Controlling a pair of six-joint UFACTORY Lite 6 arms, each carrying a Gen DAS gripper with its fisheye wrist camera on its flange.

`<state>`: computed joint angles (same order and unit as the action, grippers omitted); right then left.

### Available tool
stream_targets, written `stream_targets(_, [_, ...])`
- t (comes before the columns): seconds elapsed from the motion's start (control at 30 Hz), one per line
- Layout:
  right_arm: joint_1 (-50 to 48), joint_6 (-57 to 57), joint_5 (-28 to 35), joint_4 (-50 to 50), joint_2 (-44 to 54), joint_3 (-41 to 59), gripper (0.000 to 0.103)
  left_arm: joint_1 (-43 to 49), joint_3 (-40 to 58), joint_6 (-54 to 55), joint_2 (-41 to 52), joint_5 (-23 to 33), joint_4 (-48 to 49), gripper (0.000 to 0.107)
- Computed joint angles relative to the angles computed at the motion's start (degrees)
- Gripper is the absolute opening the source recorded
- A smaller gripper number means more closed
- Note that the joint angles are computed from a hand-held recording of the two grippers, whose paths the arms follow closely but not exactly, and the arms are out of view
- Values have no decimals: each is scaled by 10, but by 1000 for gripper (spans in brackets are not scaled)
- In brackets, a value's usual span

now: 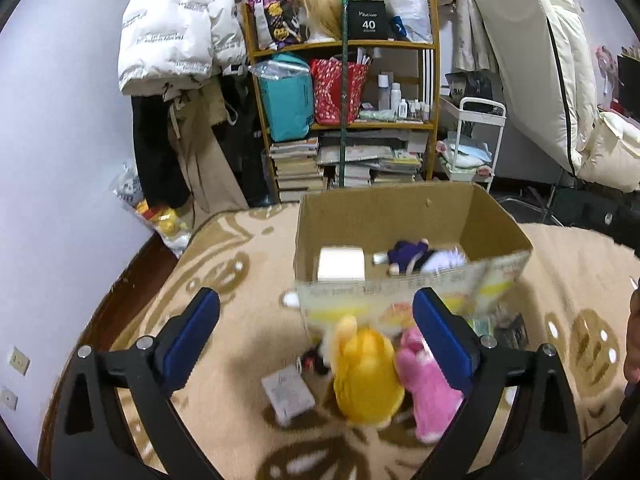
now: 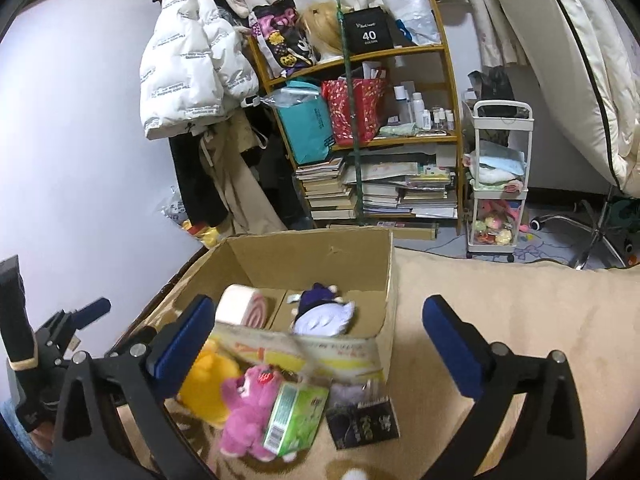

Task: Organize soft objects
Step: 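Withdraw both tools from the box toward the remaining toys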

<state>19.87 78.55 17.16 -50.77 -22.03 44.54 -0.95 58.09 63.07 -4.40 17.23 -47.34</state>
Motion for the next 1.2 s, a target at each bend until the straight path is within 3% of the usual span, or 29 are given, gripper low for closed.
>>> stream_targets(0.2, [46, 4, 41, 32, -65, -25, 103, 3, -84, -33, -105, -2, 51, 96])
stream_targets(0.33, [108, 41, 105, 7, -103, -38, 103, 19, -111, -57, -157, 34, 62, 96])
stream_targets(0.53, [184, 99, 180, -16, -142, -51, 103, 41, -149, -55, -208, 58, 76, 96])
stream_targets(0.73, [216, 111, 216, -24, -147, -52, 103, 66, -143, -40, -210, 74, 51, 96])
stream_targets(1.2, [148, 101, 135, -11, -103, -73, 103, 48, -98, -54, -107, 30, 50, 96])
